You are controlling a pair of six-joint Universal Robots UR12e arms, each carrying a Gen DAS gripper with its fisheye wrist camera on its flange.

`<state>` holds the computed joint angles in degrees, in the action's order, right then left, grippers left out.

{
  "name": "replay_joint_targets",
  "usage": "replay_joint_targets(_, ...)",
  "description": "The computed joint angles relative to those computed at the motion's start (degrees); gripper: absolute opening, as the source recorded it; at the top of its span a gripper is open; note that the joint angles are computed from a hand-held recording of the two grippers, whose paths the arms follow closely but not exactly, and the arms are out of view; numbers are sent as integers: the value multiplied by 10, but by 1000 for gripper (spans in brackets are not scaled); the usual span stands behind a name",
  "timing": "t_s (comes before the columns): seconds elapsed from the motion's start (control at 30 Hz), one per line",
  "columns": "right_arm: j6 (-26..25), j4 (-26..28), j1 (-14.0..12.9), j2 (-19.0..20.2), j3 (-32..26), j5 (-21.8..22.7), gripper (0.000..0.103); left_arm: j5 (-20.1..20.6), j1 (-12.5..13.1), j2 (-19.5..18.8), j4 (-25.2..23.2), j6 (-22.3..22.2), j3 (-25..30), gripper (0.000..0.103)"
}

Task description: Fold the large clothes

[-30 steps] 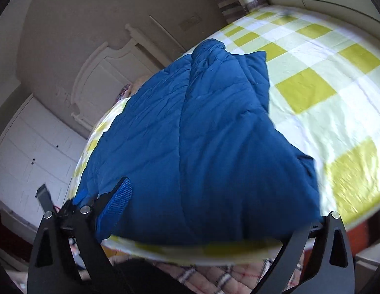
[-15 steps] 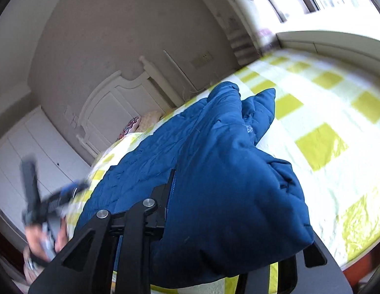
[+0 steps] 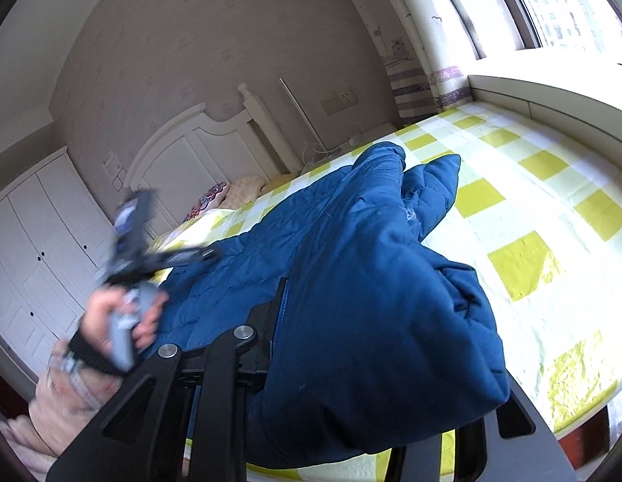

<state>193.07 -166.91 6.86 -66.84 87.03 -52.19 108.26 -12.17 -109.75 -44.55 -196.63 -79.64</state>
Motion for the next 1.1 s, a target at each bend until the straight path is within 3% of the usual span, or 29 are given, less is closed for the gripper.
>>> replay_joint_targets(0.1,-16,-8,8,-4,-4,-14,41,-8,-23,61,95,53,-96,101)
replay_joint_targets(0.17,-24,-18,14,-7,-8,-16,41,-7,-46,83,98,103,-140,101)
replay_joint_targets(0.23,-48,-25,23,-8,-20,-8,41,61,-72,87,142,138,-180,101)
replay_joint_targets(0.3,-93,-29,41,-10,-34,-14,41,66,-74,101,184,145,-211,101)
replay_joint_targets(0.33,-113,-28,49,-11,-40,-19,41,32,-67,118,173,133,-219,100)
replay_joint_targets(0.4,-173,-25,74,-9,-58,-29,41,-61,-38,155,212,111,-250,100)
replay_joint_targets(0.43,-199,-21,86,-7,-66,-33,41,-72,-28,171,242,91,-265,100)
replay_joint_targets(0.5,-251,-1,112,-1,-84,-40,41,-47,-5,206,299,53,-295,100)
replay_joint_targets(0.6,-326,26,150,13,-106,-53,41,19,20,242,327,1,-321,100)
replay_joint_targets(0.7,-431,71,200,28,-121,-93,41,13,59,281,343,-62,-352,100)
replay_joint_targets(0.77,-522,119,238,40,-125,-158,41,1,76,298,342,-86,-367,100)
replay_joint_targets(0.8,-573,108,257,47,-115,-208,42,-11,87,304,336,-100,-375,100)
replay_joint_targets(0.87,-654,26,278,53,-84,-276,43,-29,101,314,320,-115,-386,100)
replay_joint_targets(0.9,-673,3,282,54,-75,-288,43,-47,111,317,309,-117,-390,100)
replay_joint_targets(0.97,-673,11,280,55,-77,-289,43,-71,119,319,298,-114,-394,100)
replay_joint_targets(1.1,-686,1,284,56,-75,-301,45,-121,135,290,305,-66,-357,100)
